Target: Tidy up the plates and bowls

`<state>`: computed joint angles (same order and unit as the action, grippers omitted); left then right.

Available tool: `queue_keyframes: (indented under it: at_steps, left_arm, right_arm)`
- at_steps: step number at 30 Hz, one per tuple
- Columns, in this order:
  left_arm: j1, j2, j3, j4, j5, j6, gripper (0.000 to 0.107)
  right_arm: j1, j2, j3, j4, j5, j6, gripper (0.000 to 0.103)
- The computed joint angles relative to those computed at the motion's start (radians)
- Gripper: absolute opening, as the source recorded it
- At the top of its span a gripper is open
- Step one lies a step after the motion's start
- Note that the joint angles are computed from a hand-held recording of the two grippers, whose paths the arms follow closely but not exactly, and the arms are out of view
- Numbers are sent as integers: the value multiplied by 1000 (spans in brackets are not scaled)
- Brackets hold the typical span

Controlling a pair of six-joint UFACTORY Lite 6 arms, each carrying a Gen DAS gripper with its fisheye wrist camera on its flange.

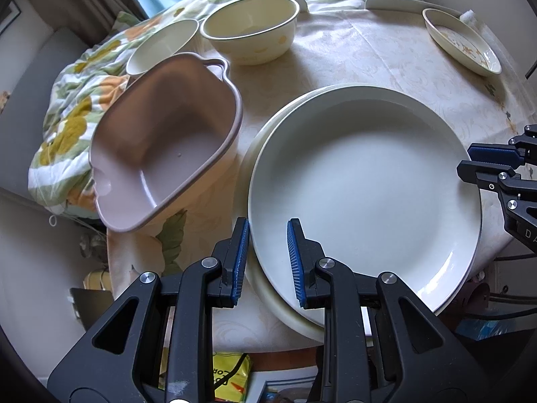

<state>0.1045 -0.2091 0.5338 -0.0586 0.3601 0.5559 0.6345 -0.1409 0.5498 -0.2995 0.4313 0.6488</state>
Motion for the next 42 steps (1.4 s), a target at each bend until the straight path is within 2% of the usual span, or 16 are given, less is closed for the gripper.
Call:
queue_keyframes:
  at_steps: [6, 9, 14, 15, 17, 18, 19, 21, 22, 23, 24, 26, 28, 34, 38, 42]
  left_arm:
    - [0, -2, -3, -17, -1, 11, 21]
    - [-28, -8, -5, 68, 3, -75, 21]
    - [-21, -137, 9, -58, 99, 62, 21]
    - [-17, -171, 19, -105, 128, 106, 21]
    - [-14, -222, 46, -181, 181, 172, 21]
    - [-20, -239, 59, -202, 195, 187, 21]
    - [-33, -256, 74, -223, 207, 203, 21]
    - [-67, -270, 111, -267, 234, 241, 25]
    - [-88, -266, 129, -283, 245, 249, 28]
    - [-106, -266, 143, -309, 254, 266, 44]
    - [-123, -269, 152, -342, 257, 293, 76]
    - [-175, -285, 162, -365, 231, 292, 103]
    - [-237, -268, 202, -386, 231, 304, 103]
    - [-377, 43, 538, -541, 340, 419, 103]
    - [-470, 370, 926, -561, 471, 354, 103]
    - [-557, 738, 1345, -524, 570, 255, 103]
  right_arm:
    - [2, 0, -4, -10, -14, 27, 16]
    - [-21, -5, -11, 34, -25, -28, 16]
    - [-119, -151, -73, 310, -18, -284, 17]
    - [-124, -221, -96, 288, 4, -255, 22]
    - [-118, -343, -133, 224, 48, -166, 47]
    - [-123, -403, -152, 217, 74, -149, 69]
    - [-135, -478, -174, 221, 105, -139, 77]
    - [-144, -641, -213, 175, 194, -46, 77]
    - [-152, -710, -226, 161, 237, -20, 81]
    - [-140, -769, -236, 126, 283, 38, 84]
    - [-118, -845, -244, 77, 345, 117, 91]
    - [-98, -951, -245, 27, 442, 192, 97]
    - [-135, -1055, -236, 38, 545, 163, 100]
    - [-717, -1205, -141, 295, 703, -370, 101]
    - [-1136, -1059, -44, 435, 678, -739, 101]
    - [-1500, -853, 7, 693, 593, -1122, 101]
